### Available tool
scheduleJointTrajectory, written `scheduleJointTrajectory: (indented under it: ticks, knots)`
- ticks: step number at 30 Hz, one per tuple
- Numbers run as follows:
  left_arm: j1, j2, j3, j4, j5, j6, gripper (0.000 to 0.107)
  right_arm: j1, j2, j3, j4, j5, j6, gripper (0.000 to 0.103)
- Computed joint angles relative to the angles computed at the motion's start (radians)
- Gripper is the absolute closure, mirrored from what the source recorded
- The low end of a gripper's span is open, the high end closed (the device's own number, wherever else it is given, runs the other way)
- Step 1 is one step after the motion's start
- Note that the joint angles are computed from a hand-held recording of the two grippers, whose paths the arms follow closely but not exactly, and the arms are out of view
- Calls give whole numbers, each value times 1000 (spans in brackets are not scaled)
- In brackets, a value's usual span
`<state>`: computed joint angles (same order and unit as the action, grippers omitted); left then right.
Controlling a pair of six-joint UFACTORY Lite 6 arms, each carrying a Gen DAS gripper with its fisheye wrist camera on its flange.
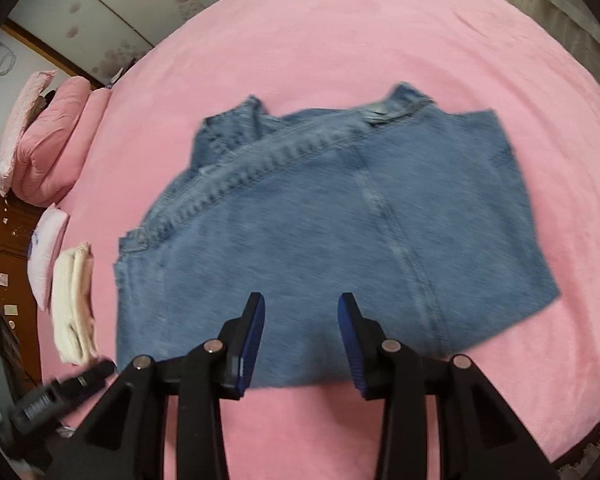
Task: Fold large clothes
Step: 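Grasp the side edge of the folded jacket with both grippers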
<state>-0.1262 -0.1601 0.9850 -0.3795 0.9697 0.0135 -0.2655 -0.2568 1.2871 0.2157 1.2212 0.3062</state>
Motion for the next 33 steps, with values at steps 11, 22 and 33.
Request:
scheduleJointTrajectory:
  ticks: [11, 22, 33]
  knots:
    - [358, 24, -339, -326, -188, 310, 10, 266, 374, 51, -160, -285, 108, 102]
    - [452, 204, -427, -919, -279, 983, 10, 309, 408, -87, -219, -428, 115, 103]
    - [311, 271, -358, -1072, -441, 1053, 20, 229, 362, -169, -85, -489, -47, 103]
